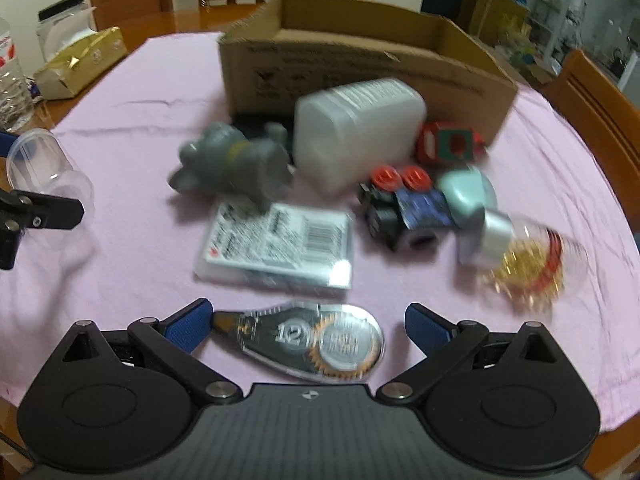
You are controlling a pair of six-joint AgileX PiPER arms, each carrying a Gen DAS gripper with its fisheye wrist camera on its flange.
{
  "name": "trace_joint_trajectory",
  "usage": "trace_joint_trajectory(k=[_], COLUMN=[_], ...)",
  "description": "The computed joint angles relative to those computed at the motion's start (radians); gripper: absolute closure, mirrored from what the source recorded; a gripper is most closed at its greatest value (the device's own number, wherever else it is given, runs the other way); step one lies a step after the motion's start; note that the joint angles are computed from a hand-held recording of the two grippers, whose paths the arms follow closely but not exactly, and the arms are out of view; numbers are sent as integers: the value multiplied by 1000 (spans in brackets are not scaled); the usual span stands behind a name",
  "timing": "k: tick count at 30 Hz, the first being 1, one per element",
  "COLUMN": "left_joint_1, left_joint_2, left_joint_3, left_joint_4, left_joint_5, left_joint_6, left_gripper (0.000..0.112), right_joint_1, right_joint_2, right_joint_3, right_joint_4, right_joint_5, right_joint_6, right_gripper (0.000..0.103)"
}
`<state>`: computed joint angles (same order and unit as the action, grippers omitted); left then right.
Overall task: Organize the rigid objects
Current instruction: 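Lift the clear jar with the left tool while the right tool grasps the correction tape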
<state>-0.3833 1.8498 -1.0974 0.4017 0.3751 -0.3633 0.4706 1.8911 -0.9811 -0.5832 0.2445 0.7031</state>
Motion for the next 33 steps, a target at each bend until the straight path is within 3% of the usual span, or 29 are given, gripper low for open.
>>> trace_joint_trajectory(k=[3, 9, 18, 25, 33], left_joint_1=[-13, -36, -48, -42, -22], left_joint_2=[17, 41, 51, 52, 59], left_joint_3=[-12, -19, -19, -29, -74], left_joint_4=[-21, -5, 64, 17, -133], left_joint_5=[7, 10, -1, 13, 52], left_joint_6=[18, -28, -115, -55, 107], left_gripper=[22, 22, 22, 22, 22], right_joint_1=[-26, -31, -9, -15, -37], right_joint_2=[-15, -12, -12, -8, -19], right_joint_3=[27, 16, -3, -17, -81], right_joint_4=[148, 279, 255, 332, 484], right_joint_5=[-31, -30, -9, 6, 104], right_joint_6=[-169, -336, -298, -392, -596], right_gripper=[0, 0, 10, 11, 11])
